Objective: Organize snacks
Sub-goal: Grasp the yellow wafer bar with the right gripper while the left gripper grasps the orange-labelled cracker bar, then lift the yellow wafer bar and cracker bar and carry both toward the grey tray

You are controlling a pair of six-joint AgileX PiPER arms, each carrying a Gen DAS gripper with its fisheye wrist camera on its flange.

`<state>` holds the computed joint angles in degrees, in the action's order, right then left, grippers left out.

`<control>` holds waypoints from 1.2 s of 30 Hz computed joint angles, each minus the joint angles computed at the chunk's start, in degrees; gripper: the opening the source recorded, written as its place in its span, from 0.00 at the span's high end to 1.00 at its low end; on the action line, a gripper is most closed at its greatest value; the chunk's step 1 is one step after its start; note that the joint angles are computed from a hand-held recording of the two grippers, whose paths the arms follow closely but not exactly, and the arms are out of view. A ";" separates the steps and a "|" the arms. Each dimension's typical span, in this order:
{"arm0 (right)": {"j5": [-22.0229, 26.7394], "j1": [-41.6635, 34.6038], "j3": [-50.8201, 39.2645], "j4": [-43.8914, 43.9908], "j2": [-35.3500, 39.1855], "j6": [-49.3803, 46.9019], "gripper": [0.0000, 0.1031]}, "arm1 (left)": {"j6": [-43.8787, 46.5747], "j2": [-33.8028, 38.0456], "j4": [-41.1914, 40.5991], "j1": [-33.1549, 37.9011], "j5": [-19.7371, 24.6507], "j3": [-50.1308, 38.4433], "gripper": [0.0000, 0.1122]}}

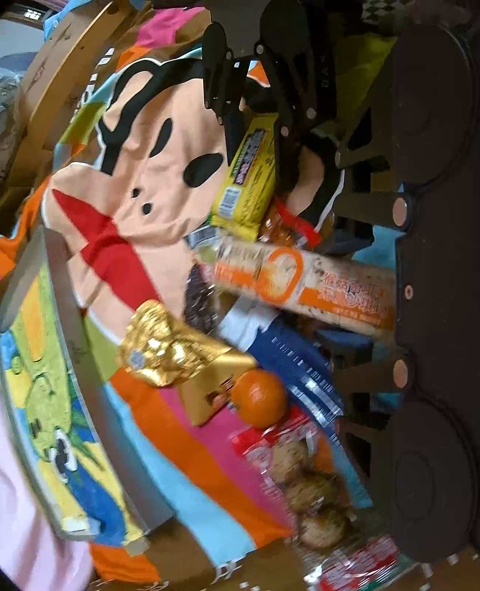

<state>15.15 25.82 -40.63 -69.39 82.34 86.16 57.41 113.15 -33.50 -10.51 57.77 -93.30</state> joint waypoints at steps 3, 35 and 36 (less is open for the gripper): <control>1.25 1.72 0.86 -2.52 -0.48 3.22 0.40 | -2.07 -1.09 2.32 -1.39 -1.10 1.90 0.65; 32.51 19.46 -4.07 -3.69 6.44 -3.47 0.49 | -17.22 -9.45 3.48 -4.26 -5.70 12.11 0.68; 34.08 20.29 -4.03 -4.91 7.20 -3.69 0.49 | -17.04 -9.41 3.13 -4.33 -5.44 12.37 0.68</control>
